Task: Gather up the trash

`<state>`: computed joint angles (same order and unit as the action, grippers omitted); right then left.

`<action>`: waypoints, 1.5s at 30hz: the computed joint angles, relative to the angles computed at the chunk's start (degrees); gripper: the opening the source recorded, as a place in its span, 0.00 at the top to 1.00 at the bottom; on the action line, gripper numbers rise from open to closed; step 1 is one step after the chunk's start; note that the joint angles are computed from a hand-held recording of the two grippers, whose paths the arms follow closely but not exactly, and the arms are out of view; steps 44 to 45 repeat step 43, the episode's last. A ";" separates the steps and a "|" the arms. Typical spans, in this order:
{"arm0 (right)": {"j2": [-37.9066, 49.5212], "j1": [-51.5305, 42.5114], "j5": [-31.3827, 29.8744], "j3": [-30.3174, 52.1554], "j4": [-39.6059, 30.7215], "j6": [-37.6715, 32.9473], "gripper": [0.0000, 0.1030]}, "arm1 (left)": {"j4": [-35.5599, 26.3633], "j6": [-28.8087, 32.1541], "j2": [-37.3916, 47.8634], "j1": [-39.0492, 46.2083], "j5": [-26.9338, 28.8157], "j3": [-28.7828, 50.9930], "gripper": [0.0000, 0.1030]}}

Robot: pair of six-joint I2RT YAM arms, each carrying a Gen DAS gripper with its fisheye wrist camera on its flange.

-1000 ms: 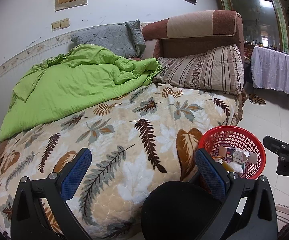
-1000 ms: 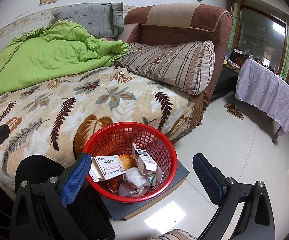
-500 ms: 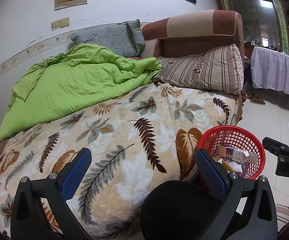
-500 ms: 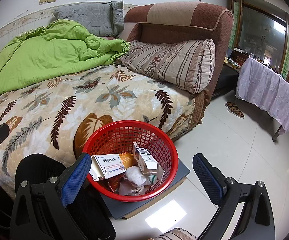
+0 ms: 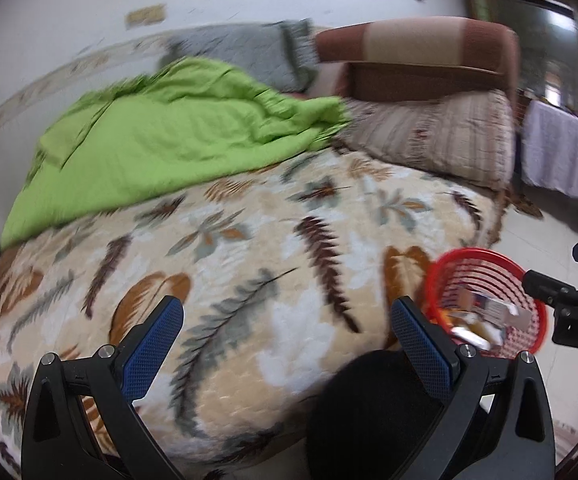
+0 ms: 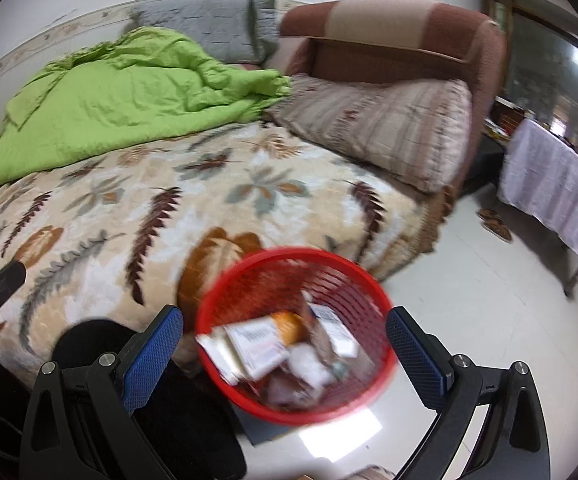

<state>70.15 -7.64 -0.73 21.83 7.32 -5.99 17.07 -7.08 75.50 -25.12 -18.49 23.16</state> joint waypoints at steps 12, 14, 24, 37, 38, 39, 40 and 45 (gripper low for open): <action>40.76 26.42 3.30 40.48 -6.47 4.84 0.01 | -2.95 1.63 19.73 34.30 8.86 11.66 0.00; 50.26 29.63 3.25 51.72 -10.90 5.01 0.01 | -4.55 2.65 25.48 37.13 10.13 16.70 0.00; 83.32 34.98 4.06 97.63 -29.69 10.41 0.01 | -9.00 3.20 44.95 44.09 15.01 36.88 0.00; 86.08 34.68 3.60 99.58 -25.46 12.15 0.00 | -13.50 2.92 54.07 45.60 14.12 49.10 0.00; 85.97 34.68 3.58 99.47 -25.42 12.17 0.00 | -13.58 3.16 54.24 45.59 13.90 49.37 0.00; 85.96 34.69 3.56 99.34 -25.26 12.19 0.00 | -13.02 3.26 54.16 45.73 14.21 49.05 0.00; 85.92 34.69 3.55 99.29 -25.26 12.20 0.00 | -13.14 3.33 54.22 46.05 14.90 49.20 0.00; 85.88 34.71 3.59 99.18 -25.22 12.19 0.00 | -13.18 3.57 54.48 46.39 15.46 49.52 0.00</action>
